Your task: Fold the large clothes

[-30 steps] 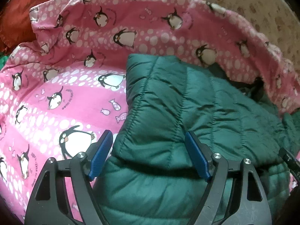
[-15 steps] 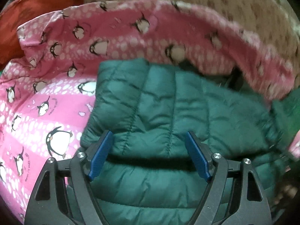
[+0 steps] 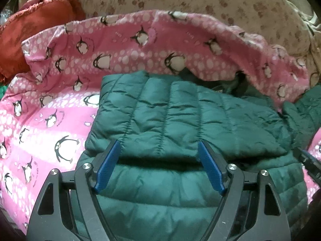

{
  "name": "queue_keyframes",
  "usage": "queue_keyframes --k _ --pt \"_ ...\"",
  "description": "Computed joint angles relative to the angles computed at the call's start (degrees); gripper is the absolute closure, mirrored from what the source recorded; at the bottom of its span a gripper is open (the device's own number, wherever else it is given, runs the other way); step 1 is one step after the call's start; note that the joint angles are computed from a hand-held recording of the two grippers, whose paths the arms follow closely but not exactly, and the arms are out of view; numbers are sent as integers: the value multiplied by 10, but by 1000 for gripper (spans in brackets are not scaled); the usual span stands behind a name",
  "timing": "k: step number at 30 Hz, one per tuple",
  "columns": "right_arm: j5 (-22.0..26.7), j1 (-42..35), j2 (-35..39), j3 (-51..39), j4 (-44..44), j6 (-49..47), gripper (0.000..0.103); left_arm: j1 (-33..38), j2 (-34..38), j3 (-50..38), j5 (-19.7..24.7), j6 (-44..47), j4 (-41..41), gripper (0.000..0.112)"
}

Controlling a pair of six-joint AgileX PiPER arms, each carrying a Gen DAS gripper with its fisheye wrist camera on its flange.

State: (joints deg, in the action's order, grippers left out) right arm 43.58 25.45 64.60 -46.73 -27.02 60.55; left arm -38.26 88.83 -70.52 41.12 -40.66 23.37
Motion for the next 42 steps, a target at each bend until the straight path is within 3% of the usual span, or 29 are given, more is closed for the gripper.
queue_keyframes --k 8,12,17,26,32,42 --pt "29 68 -13 6 -19 48 51 -47 -38 8 18 -29 17 32" --pt "47 94 -23 4 -33 73 43 -66 -47 14 25 -45 24 32" --pt "78 123 -37 -2 -52 91 43 -83 -58 22 28 -55 20 32" --pt "129 142 -63 2 -77 106 43 -92 -67 40 6 -55 -13 32" --pt "123 108 -86 17 -67 80 43 -81 -66 54 -15 -62 -47 32" --pt "99 11 -108 34 -32 -3 43 -84 -38 71 -26 -94 -7 32"
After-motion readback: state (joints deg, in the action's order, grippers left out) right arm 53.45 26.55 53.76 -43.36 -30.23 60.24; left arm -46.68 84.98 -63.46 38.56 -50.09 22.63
